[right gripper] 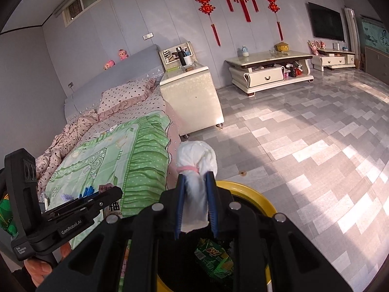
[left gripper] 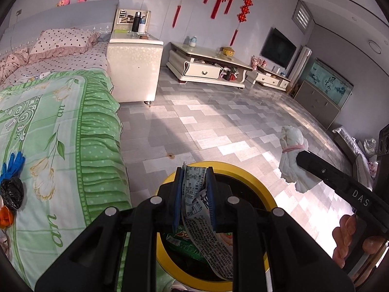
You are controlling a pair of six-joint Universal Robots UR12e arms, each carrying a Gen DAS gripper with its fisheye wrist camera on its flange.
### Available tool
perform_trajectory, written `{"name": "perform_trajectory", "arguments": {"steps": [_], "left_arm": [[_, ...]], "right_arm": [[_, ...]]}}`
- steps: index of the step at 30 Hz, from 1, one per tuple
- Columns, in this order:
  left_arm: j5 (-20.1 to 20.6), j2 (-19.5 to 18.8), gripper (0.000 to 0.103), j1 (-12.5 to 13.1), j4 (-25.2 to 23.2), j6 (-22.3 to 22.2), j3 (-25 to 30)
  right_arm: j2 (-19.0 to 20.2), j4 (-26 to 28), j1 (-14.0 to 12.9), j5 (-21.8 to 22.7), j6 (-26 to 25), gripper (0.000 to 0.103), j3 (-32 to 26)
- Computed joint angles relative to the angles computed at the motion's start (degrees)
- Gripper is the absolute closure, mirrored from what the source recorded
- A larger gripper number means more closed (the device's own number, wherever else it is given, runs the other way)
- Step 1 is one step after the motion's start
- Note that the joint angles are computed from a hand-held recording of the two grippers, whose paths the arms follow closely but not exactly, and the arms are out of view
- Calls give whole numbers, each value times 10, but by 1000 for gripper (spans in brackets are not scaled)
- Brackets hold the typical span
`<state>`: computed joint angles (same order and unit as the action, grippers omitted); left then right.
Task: Collect trash
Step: 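Open both tools to drop the wrapper and white bundle into the bin, then move both open tools back over the trash on the bed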
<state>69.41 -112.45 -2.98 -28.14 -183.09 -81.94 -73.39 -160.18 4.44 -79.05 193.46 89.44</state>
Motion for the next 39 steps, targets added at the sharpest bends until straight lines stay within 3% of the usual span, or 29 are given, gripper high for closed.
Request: {"name": "perform_trajectory", "arguments": {"steps": [8, 10, 12, 16, 18, 23, 28, 30, 39], "left_arm": [[-10, -5, 84, -2, -4, 3, -2], [-12, -5, 79, -1, -3, 1, -2], [-12, -2, 64, 0, 5, -3, -6], [-10, 5, 54, 4, 20, -4, -14], [-11, 9, 48, 7, 24, -5, -18], [3, 22, 39, 15, 39, -5, -34], [25, 38, 30, 30, 63, 0, -54], [35, 44, 25, 38, 68, 0, -62], [70, 73, 21, 90, 79, -6, -102]], "right_arm": [[5, 7, 1, -18, -1, 85, 2], [4, 4, -1, -15, 6, 85, 5], [2, 3, -2, -16, 10, 81, 7], [-1, 6, -2, -21, 16, 73, 9], [-2, 4, -1, -24, 20, 64, 10], [-5, 7, 4, -33, 26, 61, 9], [-5, 12, 13, -33, 18, 55, 3], [-4, 13, 18, -34, 12, 46, -1], [18, 34, 54, -28, -26, 31, -43]]}}
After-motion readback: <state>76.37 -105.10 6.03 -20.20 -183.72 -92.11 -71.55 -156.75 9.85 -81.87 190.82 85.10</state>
